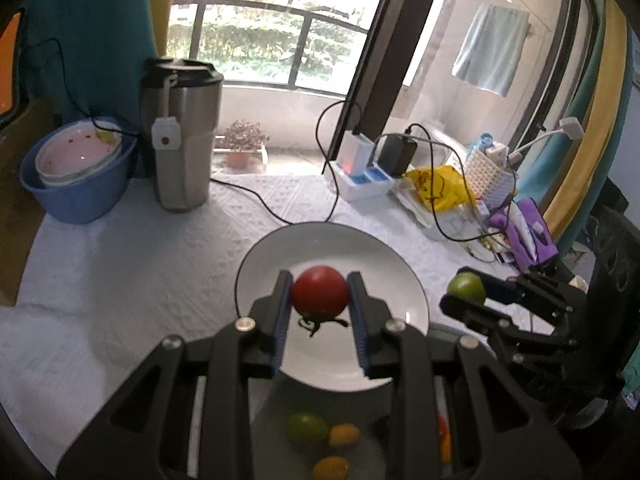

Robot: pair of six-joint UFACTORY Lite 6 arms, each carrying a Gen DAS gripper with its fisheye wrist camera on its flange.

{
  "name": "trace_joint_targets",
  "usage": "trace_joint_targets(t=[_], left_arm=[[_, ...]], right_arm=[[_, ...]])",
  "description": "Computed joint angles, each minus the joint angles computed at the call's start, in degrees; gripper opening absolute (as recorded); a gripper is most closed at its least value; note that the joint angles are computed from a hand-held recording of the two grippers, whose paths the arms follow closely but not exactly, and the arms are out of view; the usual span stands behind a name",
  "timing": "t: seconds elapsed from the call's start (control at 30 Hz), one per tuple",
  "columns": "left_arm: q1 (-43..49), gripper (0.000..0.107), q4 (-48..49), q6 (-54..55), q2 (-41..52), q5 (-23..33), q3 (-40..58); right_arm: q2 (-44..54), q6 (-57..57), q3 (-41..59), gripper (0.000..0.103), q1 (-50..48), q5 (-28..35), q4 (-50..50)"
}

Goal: Organize fruits
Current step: 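Carry the tomato and lime over the white bowl and open the left gripper, then open the right gripper to drop the green lime into the bowl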

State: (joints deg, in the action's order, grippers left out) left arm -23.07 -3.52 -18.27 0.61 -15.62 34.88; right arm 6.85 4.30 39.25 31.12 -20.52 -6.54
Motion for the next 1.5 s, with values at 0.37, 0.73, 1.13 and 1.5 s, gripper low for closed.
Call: trace_joint_targets(t=[0.37,0.73,1.13,1.5], left_arm=[[-0.35,0.028,-12.01,11.90,11.12,-1.37,6.93],[-3.93,0.029,-39.83,37.45,17.38,-4.17,11.39],[-11.52,0.030,-71.68,64.23,19.33,-15.32,13.68],[-20.86,0.041,-80.83,69.76,14.84,-29.31,8.55]], right_arm=[[11.40,5.69,9.85,0.034,-1.02,1.69,-5.63],[16.28,7.71,13.35,0.034,-2.04,2.31,-7.83],[18.16,7.25,14.60,0.034,-1.43,3.15,-6.84],[16.57,-4.08,14.43,0.036,1.39,5.96,6.00]])
